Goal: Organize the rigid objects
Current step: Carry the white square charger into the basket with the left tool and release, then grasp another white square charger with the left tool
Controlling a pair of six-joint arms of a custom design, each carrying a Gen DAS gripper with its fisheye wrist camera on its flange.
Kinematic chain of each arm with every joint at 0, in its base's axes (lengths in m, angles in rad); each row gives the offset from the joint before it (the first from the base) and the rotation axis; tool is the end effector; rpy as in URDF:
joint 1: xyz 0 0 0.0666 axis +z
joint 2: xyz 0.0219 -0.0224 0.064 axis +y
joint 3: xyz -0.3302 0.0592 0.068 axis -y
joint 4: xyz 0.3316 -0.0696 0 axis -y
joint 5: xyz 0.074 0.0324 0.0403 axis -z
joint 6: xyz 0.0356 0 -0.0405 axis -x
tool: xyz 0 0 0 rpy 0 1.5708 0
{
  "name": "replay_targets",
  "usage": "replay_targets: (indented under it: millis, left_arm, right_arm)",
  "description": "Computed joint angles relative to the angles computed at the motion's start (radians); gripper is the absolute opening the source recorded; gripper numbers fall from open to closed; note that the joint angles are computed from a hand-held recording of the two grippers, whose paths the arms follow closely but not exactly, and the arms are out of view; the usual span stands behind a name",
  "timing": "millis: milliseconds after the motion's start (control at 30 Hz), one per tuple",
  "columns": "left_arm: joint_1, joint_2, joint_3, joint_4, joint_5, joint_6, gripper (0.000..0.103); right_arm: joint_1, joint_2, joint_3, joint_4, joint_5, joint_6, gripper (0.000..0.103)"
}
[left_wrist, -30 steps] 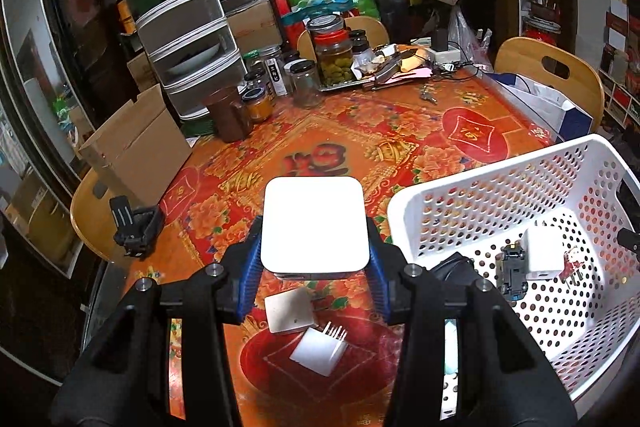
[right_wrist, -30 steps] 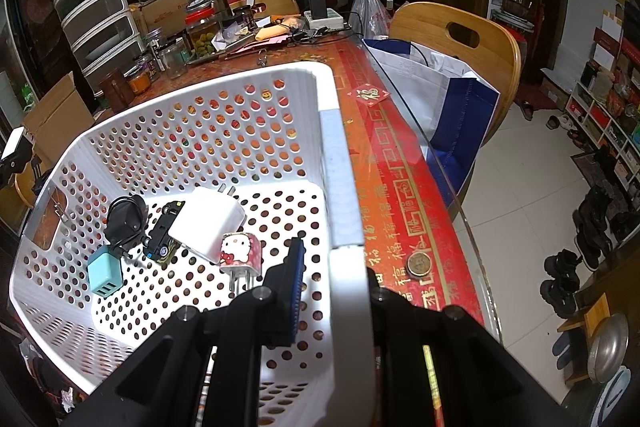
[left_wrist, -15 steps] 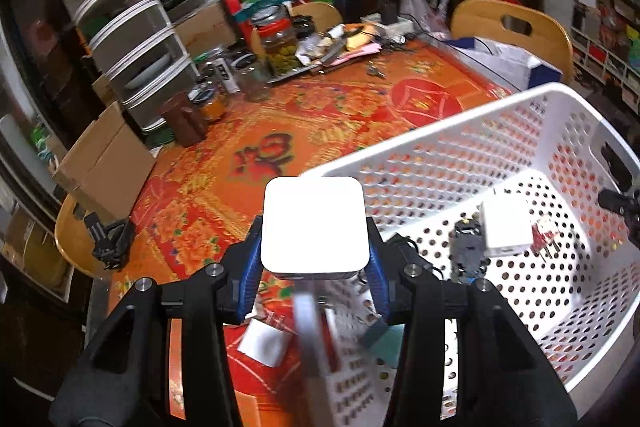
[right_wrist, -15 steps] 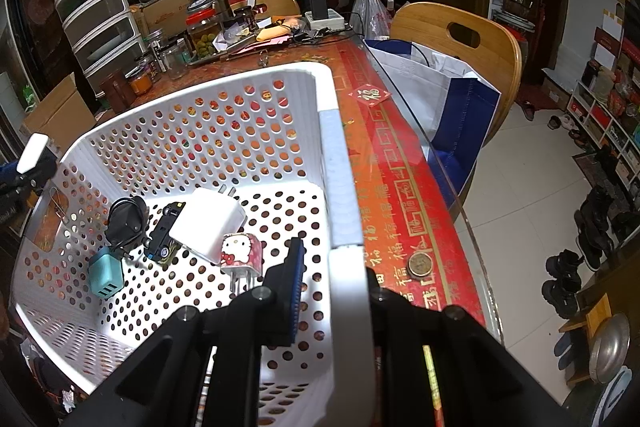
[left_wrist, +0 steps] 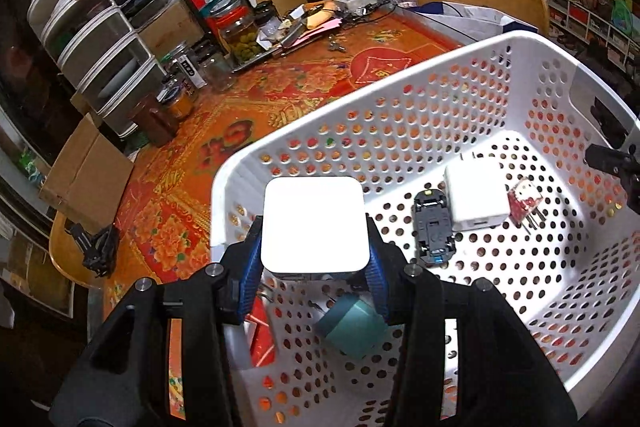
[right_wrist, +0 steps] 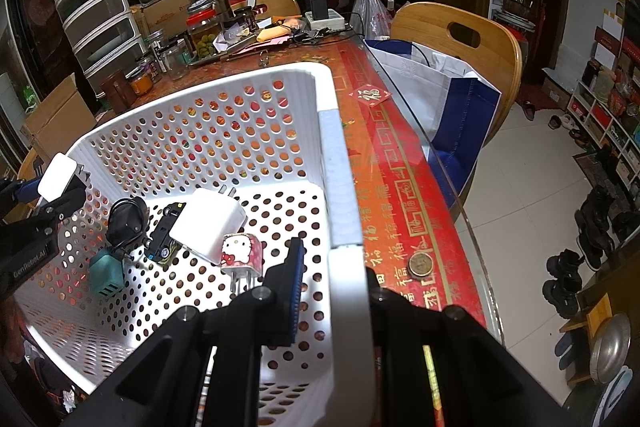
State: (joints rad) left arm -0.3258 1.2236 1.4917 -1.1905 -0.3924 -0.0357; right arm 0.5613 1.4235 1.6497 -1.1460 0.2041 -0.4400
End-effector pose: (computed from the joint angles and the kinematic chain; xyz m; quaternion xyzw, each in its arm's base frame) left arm 0.3431 -0.1019 0.4668 0.1060 0.9257 0.1377 0.3359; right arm 0.3678 0.2223 0.4549 -0.0246 0.9428 0.0680 0.3254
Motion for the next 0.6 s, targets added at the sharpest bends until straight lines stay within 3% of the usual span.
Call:
replay_targets:
  millis: [67, 133, 200, 300, 433, 500, 600]
  left_arm:
    - [0.008, -0.013, -0.005, 0.008, 0.032, -0.012, 0.047]
    - [0.016, -0.034, -0.016, 0.031, 0.05, -0.023, 0.082]
    - [0.034, -0.083, -0.046, 0.076, 0.056, -0.031, 0.093]
    - [0.124, -0.157, -0.063, 0.086, 0.16, -0.027, 0.093]
    - [0.384, -0.245, -0.084, 0.13, 0.294, -0.045, 0.103]
    - [0.539, -0.215, -0.079, 0.132, 0.354, -0.064, 0.103]
    - [0.667, -0.113, -0.073, 0.084, 0.426, -0.103, 0.103]
  right_arm:
    - [0.002, 0.004, 0.007, -0.003, 0.001, -0.001, 0.016]
    - [0.003, 0.005, 0.007, -0.004, 0.001, -0.001, 0.016]
    - [0.002, 0.005, 0.007, -0.003, 0.001, 0.0, 0.016]
    - [0.002, 0.005, 0.007, -0.003, 0.0, -0.001, 0.016]
    - [0.004, 0.011, 0.015, -0.006, 0.001, -0.002, 0.016]
    - [0.006, 0.012, 0.016, -0.005, 0.002, -0.004, 0.016]
    - [0.006, 0.012, 0.014, -0.001, 0.001, -0.005, 0.016]
